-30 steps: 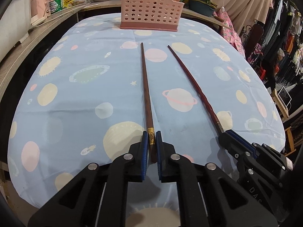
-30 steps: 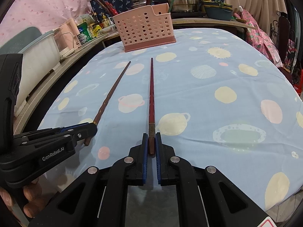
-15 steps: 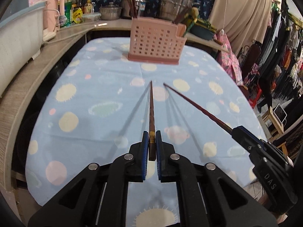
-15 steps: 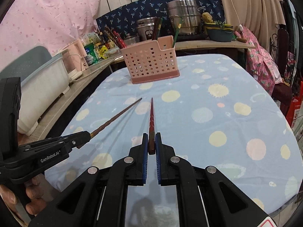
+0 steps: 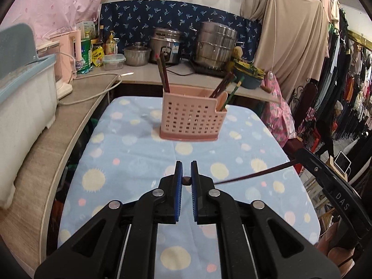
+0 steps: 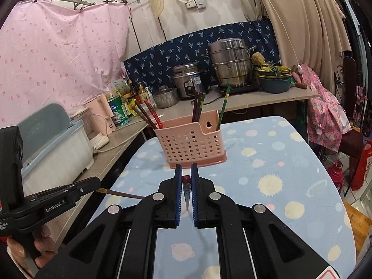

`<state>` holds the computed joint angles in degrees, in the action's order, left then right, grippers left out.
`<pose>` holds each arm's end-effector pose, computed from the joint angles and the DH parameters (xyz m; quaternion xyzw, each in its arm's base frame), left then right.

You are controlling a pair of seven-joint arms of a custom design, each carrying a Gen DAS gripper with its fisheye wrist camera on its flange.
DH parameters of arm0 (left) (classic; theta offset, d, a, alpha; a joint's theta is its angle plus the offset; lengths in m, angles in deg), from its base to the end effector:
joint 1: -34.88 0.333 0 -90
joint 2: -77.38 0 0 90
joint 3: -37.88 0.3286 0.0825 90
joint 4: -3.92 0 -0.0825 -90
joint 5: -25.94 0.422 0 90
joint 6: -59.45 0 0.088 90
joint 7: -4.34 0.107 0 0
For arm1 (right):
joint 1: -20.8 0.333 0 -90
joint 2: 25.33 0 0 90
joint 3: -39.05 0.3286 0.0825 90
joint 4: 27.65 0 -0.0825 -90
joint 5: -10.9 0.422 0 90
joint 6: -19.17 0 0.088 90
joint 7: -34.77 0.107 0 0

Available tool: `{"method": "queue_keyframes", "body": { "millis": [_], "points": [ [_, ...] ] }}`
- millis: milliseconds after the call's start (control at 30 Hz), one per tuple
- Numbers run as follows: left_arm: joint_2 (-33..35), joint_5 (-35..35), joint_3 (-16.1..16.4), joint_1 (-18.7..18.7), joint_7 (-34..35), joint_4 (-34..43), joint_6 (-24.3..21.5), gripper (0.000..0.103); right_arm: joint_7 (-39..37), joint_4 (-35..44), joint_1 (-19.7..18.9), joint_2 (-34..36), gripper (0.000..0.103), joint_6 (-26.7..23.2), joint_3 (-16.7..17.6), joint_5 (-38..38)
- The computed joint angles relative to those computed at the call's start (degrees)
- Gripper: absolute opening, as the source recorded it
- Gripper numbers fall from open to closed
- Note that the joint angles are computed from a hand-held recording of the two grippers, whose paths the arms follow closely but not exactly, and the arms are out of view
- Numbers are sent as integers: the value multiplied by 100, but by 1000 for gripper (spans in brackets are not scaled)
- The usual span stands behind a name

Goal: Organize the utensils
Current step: 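Lift both chopsticks and lower them into the pink basket with both grippers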

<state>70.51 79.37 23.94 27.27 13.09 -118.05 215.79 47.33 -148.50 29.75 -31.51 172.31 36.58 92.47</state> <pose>0.5367 -0.2494 0.5256 -0.7181 0.5323 -0.3425 0.2892 0.5890 0.0362 0.5148 -0.6888 0.4907 -0.1668 0.5069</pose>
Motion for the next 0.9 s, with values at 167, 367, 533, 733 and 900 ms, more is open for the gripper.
{"method": "queue_keyframes", "body": {
  "millis": [167,367,533,733,900],
  "points": [
    [258,-170,127,46,303,420,56,7,364,562,-41,388,7,-168,49,-145],
    [564,-177,283,79,523,1005,60,7,524,1239,-124,791,7,-171,186,-163],
    [806,-169,397,62,740,1519,41,7,752,1949,-209,1197,7,-182,334,-237],
    [1182,248,586,-7,665,2413,-75,7,997,3082,-316,1821,7,-86,595,-299],
    [1705,551,805,-126,598,3403,-199,7,1499,4371,-382,2574,7,-7,858,-775]
  ]
}}
